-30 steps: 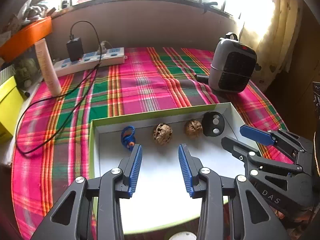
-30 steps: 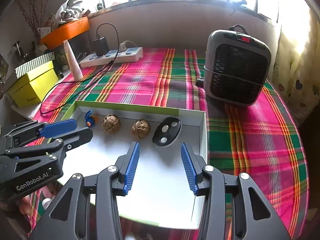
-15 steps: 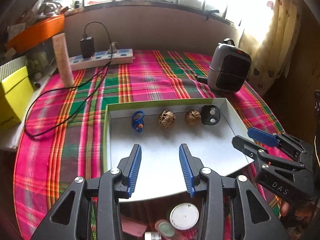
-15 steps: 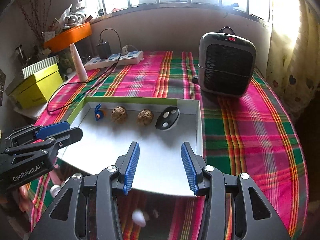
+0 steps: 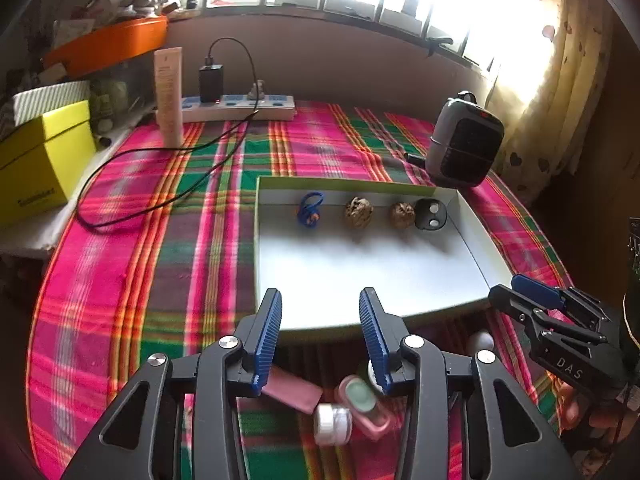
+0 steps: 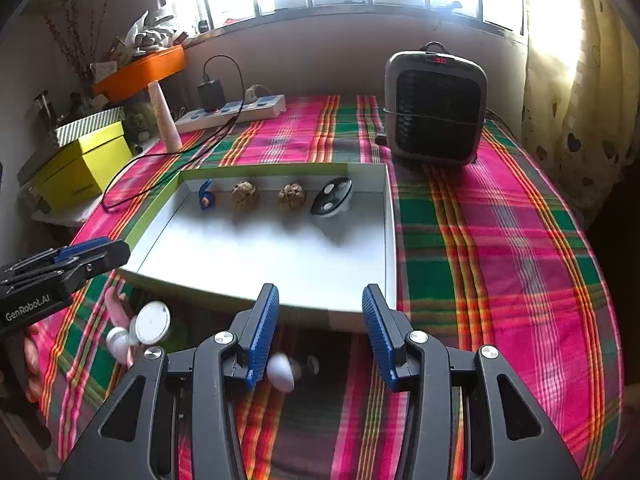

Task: Organize objects
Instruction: 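Withdraw both tools from the box toward the objects on the cloth, then close right tool on white knob while left tool closes on white jar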

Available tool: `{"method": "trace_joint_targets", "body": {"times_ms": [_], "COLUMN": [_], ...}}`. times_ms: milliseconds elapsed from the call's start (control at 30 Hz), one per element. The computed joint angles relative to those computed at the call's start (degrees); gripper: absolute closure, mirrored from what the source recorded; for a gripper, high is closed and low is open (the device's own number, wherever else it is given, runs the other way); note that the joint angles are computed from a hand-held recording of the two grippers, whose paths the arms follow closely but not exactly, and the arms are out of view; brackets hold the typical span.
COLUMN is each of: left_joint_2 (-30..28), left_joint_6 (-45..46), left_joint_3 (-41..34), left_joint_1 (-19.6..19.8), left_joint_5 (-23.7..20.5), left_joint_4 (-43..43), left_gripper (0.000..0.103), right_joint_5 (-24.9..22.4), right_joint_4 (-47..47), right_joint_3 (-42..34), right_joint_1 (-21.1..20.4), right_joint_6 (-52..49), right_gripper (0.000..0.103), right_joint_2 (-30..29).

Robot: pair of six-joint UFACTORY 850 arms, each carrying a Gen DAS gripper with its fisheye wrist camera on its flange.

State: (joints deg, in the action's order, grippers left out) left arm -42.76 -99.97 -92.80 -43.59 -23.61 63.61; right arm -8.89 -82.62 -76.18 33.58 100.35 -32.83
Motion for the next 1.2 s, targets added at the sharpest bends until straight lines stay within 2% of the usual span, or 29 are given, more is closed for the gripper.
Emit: {"method": "trace_joint_targets", "body": {"times_ms": [333, 567, 700, 800, 1033, 1200], "left_joint_2": [2.74, 3.56, 4.01, 4.16, 4.58, 4.88], "left_joint_6": [-7.27, -9.77, -11.40, -10.84, -15.54, -17.73], "left_joint_3": [6.11, 8.63, 9.84, 10.36, 11.51, 12.18], "left_joint_1": [-0.34, -0.53, -0.83, -0.91, -1.29, -1.36], "left_joint_5": [1.56, 3.53, 4.30, 5.44, 6.49, 6.89], "left_joint_4": [4.39, 5.87, 7.34, 6.42, 10.92, 12.93], "left_gripper": [0.062, 0.062, 0.062, 0.062, 0.062, 0.062], "right_joint_5": [-0.72, -0.53, 0.26, -0.03, 1.26, 1.60], "right_joint_4": [-7.11, -7.68, -12.92, -12.44, -11.04, -5.25], "right_joint_3": [2.84, 3.82, 4.60, 4.68, 4.30, 3.62], "right_joint_1": [0.79, 0.76, 0.65, 0.97, 1.14, 1.21], "right_joint_6": [7.61, 9.25, 14.79, 13.65, 11.91, 6.44], "right_gripper": [0.058, 0.058, 0.058, 0.058, 0.058, 0.058], "right_joint_2": [1.06, 1.18, 1.49, 1.53, 1.00, 0.26]}}
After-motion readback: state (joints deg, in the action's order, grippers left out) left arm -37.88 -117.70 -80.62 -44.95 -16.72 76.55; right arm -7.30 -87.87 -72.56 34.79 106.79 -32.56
